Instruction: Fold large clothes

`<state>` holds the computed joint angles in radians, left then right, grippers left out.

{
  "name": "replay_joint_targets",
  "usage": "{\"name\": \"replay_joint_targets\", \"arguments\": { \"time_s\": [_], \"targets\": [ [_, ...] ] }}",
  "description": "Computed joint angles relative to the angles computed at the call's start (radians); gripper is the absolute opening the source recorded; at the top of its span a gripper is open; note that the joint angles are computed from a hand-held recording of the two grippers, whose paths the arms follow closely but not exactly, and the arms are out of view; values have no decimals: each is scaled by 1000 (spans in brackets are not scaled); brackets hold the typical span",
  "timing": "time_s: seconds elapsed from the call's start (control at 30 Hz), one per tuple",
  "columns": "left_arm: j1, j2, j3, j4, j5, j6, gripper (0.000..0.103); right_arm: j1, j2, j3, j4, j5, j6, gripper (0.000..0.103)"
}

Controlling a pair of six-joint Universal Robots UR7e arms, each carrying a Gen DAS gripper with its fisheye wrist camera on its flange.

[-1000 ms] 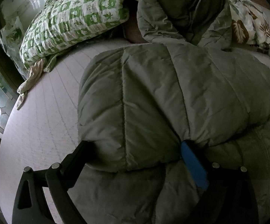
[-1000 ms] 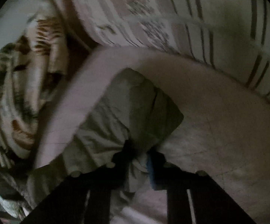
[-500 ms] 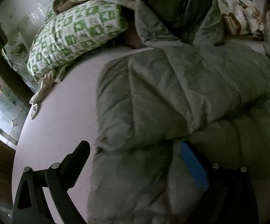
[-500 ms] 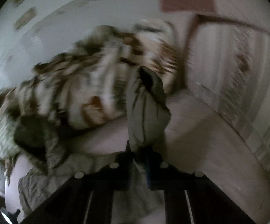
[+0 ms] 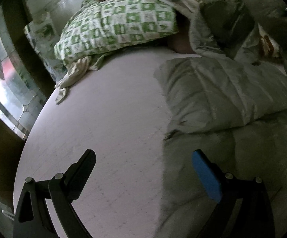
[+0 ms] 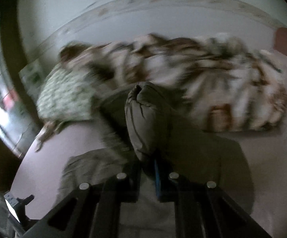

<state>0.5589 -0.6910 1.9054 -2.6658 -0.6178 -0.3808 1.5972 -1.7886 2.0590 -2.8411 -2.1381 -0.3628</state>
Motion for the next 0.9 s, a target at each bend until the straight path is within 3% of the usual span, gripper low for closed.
{"name": "replay_joint_targets", "arguments": {
  "time_s": [0.17, 0.27, 0.4, 0.43, 0.5, 0.53, 0.57, 0.73, 0.9],
  "targets": [
    [26, -37, 31, -9, -7, -25, 97, 29, 161, 82, -41, 6, 73, 13],
    [36, -46, 38, -9, -21, -42, 97, 8, 246, 105, 14, -21, 115, 14],
    [38, -39, 27, -22, -44, -34, 97, 8, 305, 148, -34, -110, 66, 18],
    [35, -34, 22, -24, -46, -29, 97, 9, 299, 157, -43, -109, 51, 22],
    [30, -24, 8, -27, -55, -23, 97, 8, 269, 163, -14, -87, 46, 48],
    [28, -21, 2, -30, -65, -24, 97, 8, 247, 163, -4, -75, 37, 96],
    [26, -19, -4, -31, -74, -29, 97, 10, 227, 173, -25, -59, 16, 103],
    [16, -3, -45, -32, -122, -48, 97, 8, 130, 175, 36, -28, 31, 103],
    [8, 40, -120, -16, -156, -31, 97, -26, 1, 182, 97, -62, 36, 103]
  ]
}}
